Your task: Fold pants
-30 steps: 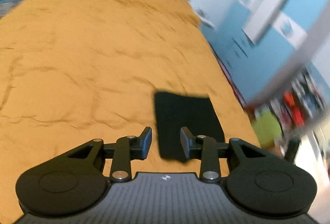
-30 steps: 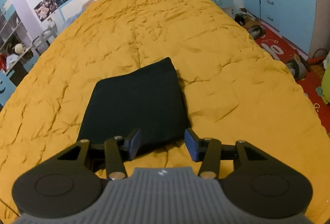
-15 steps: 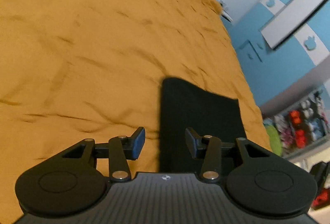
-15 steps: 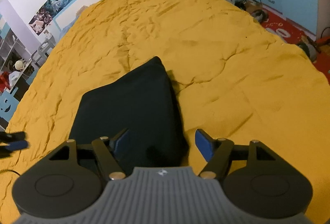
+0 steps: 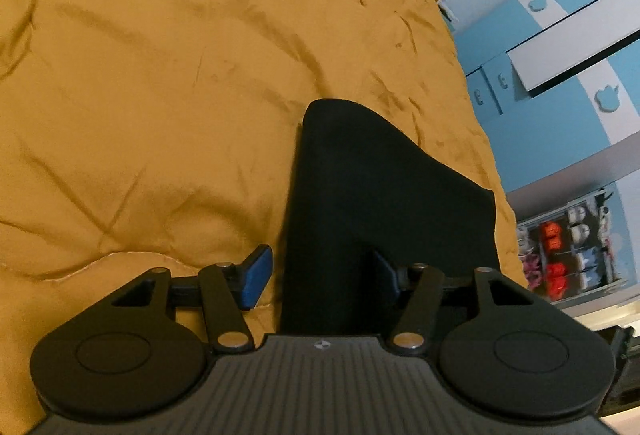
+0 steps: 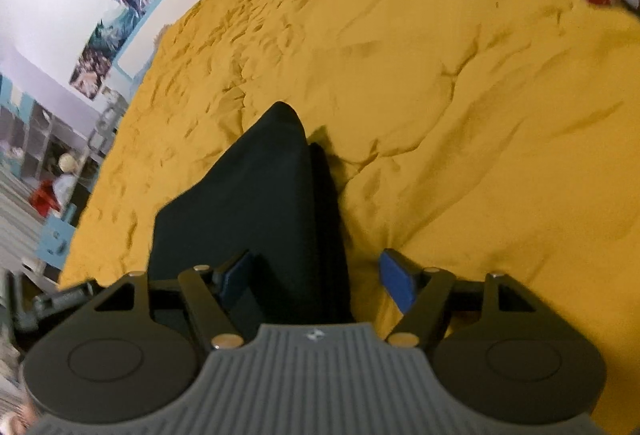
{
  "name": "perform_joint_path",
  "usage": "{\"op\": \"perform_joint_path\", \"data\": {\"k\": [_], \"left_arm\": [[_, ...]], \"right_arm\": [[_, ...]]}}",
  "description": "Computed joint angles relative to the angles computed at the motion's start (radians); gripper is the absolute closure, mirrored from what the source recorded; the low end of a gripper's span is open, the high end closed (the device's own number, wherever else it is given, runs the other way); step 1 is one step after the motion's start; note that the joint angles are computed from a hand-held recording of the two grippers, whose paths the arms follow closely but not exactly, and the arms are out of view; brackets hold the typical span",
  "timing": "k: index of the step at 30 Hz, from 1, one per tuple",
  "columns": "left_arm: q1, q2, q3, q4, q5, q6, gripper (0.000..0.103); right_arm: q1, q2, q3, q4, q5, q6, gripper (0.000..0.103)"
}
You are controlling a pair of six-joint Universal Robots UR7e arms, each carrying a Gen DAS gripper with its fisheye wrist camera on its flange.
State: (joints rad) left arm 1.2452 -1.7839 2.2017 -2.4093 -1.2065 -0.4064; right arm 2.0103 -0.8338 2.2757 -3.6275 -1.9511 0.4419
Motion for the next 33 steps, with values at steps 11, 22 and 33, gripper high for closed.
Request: {"op": "perform_joint_path", "data": {"k": [11,22,33], "left_arm": [[-0.015,-0.002,-0.001,-0.01,-0.009,0.042,0.071],[-0.132,-0.105,-0.013,0.099,0.051,0.041,0.079],[-0.36,-0.365,-0.131,0.507,0.213,-0.054,0.079]], "right_arm": [[-0.011,0.029,-0.018,-0.048,0.066,0.002,0.08],[0.137,-0.029,-0.073,0.083,-0.078,0.01,0.089],[0.384,-0.018,-0.176,0.201,-0.149,0.125,0.089]]}}
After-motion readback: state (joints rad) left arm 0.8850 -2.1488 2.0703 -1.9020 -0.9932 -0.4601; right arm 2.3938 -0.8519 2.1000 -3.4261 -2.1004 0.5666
